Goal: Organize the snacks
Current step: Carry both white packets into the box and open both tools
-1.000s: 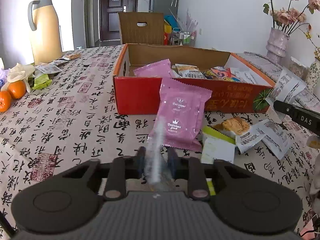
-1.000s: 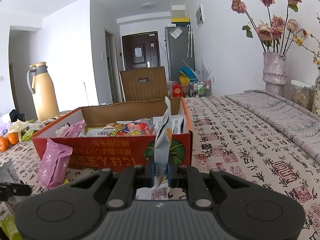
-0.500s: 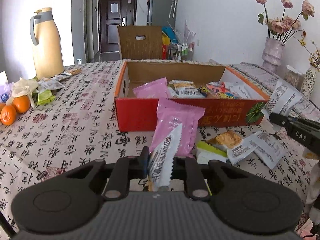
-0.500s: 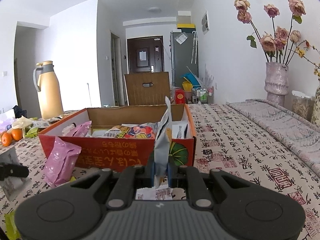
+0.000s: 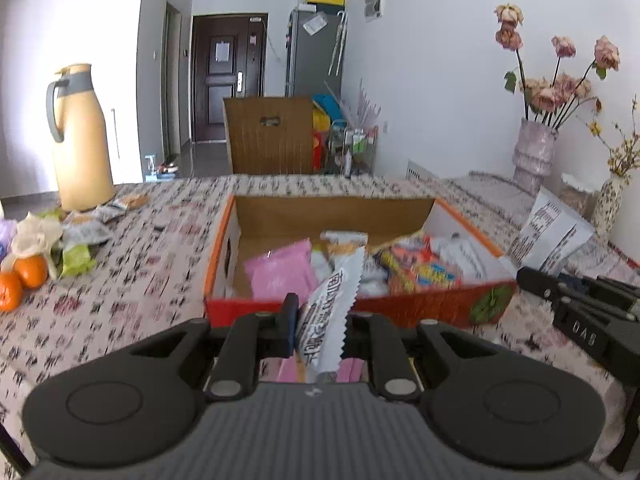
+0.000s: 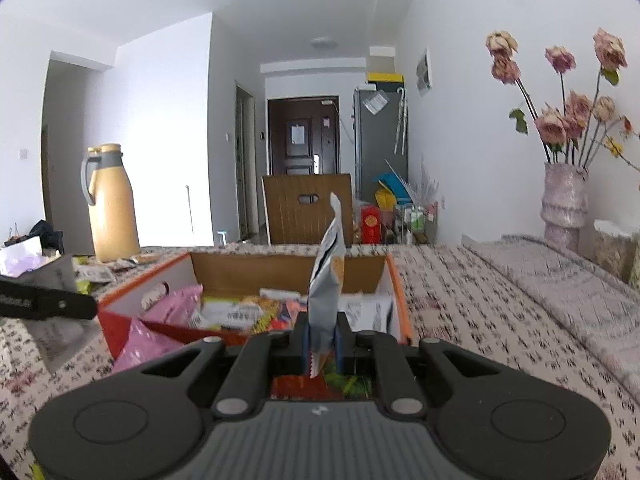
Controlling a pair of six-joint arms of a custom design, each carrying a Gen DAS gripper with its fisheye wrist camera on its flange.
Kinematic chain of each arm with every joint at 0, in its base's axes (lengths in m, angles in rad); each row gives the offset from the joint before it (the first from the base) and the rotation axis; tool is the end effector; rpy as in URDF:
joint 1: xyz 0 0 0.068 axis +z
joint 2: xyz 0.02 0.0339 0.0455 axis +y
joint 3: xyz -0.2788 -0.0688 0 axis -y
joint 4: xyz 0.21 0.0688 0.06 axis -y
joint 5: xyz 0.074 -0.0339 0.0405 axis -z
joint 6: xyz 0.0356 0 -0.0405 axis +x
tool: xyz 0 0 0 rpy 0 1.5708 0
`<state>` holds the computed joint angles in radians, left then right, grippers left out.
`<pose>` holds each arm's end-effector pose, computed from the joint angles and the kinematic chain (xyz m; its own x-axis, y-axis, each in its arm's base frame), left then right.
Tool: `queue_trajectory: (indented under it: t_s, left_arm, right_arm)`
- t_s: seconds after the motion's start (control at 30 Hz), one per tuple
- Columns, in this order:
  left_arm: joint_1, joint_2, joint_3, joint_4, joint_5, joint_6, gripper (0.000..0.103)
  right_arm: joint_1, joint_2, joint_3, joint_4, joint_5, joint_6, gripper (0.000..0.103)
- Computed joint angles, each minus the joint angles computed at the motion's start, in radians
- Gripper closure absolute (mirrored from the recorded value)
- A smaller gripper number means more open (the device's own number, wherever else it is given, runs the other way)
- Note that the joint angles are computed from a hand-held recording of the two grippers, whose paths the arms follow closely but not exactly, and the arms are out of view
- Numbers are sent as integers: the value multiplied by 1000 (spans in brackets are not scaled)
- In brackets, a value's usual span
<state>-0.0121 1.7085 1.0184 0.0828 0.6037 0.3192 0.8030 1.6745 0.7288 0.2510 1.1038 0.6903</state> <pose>0.3430 -0.0244 0.2433 -0.3924 0.2631 -0.8814 0.6311 0.7741 -0.0499 0.2240 0.1862 0.1980 -0.2457 0.1583 -0.9563 0.4007 0.9149 0.0485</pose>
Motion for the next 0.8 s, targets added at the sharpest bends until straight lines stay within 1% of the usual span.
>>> queue_trajectory:
  t_s: [0.23, 0.47, 0.7, 0.8]
  left_arm:
    - [-76, 35, 81, 44, -66, -93, 86]
    - [-146, 124, 196, 56, -160, -180, 86]
    - [-215, 252, 328, 58, -291, -258, 86]
    - [-221, 297, 359, 65, -312, -277, 86]
  right_arm:
    - [-84, 27, 65, 100, -67, -163, 91]
    - [-182, 89, 159, 120, -160, -247, 91]
    - [-278, 176, 272, 84, -252, -264, 91]
    - [-305, 213, 294, 89, -280, -254, 91]
